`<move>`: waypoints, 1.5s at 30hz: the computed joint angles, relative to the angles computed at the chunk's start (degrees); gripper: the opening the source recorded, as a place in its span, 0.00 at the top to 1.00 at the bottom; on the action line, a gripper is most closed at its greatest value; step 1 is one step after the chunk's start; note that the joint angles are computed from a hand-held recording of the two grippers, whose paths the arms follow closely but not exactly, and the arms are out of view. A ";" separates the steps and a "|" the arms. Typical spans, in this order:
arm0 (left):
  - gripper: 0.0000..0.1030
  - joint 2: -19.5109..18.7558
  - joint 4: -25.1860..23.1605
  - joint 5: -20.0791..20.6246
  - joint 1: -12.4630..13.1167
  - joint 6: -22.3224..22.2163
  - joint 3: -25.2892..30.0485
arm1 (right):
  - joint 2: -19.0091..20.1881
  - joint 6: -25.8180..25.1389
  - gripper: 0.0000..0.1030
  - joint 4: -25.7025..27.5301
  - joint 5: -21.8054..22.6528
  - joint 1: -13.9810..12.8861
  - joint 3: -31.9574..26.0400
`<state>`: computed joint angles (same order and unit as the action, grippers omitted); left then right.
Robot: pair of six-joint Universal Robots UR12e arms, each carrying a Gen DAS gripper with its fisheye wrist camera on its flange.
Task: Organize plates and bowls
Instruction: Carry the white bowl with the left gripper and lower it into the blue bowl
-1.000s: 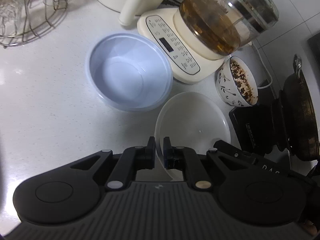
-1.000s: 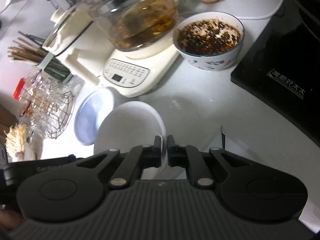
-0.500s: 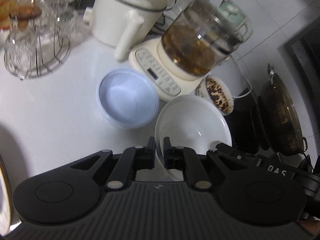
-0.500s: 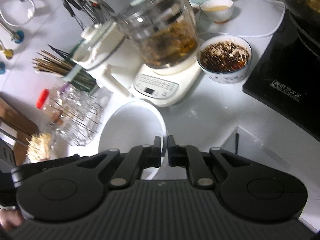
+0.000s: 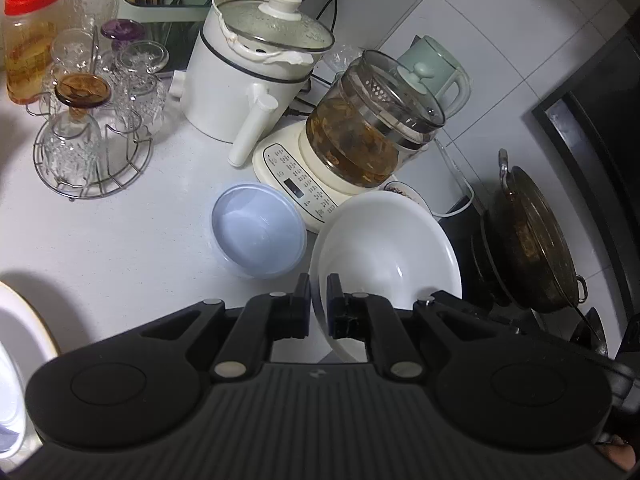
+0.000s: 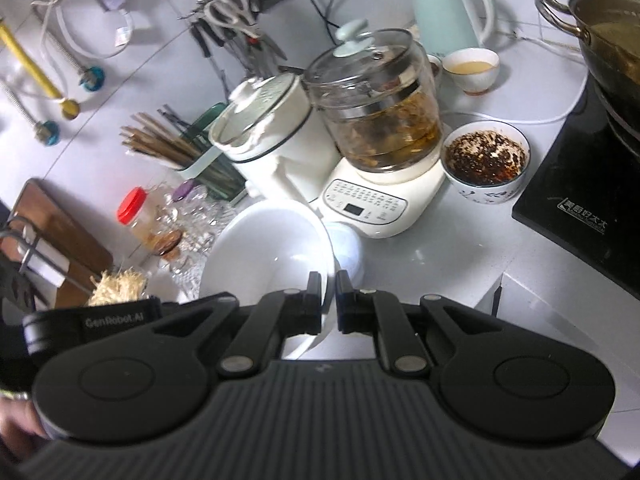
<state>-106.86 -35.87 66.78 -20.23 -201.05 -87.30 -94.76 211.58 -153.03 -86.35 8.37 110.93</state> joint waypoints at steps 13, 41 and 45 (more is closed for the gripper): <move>0.91 4.54 2.56 -1.13 2.37 -2.10 -5.86 | -0.09 -2.19 0.90 0.76 0.53 2.70 -0.94; 0.91 17.79 12.05 11.22 9.91 -14.39 -20.94 | 8.98 -11.12 0.90 -0.57 10.47 10.55 -10.22; 0.91 18.85 11.09 12.40 10.89 -16.75 -22.50 | 10.49 -13.23 0.90 2.87 12.11 11.38 -11.97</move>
<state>-88.01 -24.79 79.18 -9.34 -217.80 -109.79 -84.27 198.35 -150.16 -74.24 19.76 98.96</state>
